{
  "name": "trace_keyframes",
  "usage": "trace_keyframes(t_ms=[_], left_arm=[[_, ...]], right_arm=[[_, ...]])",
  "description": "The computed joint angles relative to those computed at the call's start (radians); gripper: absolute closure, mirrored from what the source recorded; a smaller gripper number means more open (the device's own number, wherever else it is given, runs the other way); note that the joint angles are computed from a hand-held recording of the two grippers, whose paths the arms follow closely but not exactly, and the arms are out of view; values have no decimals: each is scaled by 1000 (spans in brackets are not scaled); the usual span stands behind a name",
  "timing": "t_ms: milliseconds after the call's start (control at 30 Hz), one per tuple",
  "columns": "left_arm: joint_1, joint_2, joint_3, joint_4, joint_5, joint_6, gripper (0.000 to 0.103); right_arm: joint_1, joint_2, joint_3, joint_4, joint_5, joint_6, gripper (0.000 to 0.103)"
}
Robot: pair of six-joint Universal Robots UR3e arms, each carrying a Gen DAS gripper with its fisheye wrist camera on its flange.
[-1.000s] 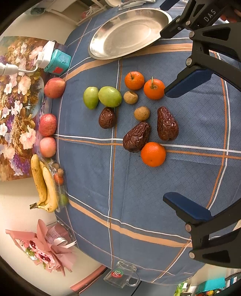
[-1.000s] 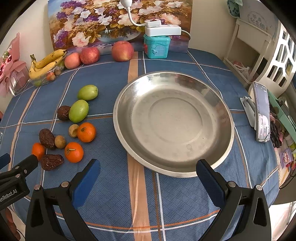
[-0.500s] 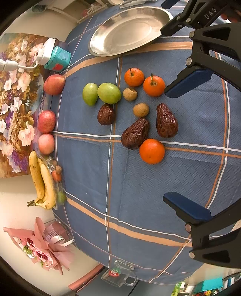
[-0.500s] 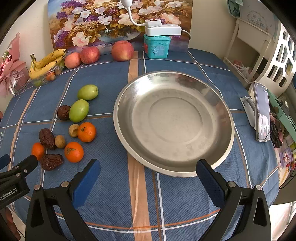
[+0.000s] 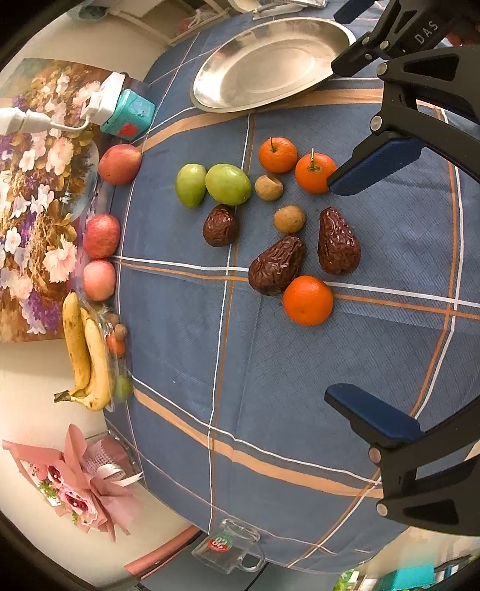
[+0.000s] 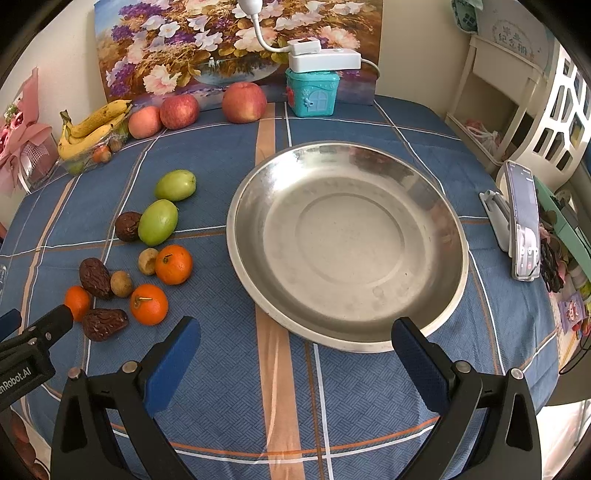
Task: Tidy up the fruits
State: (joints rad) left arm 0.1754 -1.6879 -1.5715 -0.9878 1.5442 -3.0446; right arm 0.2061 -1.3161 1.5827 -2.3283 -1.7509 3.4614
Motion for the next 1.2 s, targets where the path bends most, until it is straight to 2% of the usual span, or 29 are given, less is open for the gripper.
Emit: trace_keyframes(t_ms=[333,900,1200], left_arm=[[22,24,-38,61,-48,-3,0],[13,9,-9,16,-37,26,0],[88,15,-13,2,-90,-4,0]], right_arm=[[2,0,3,-8,-1,2,0],[2,-2,4,-11,8,5,0],[-1,28,-32,-85,114,2,0]])
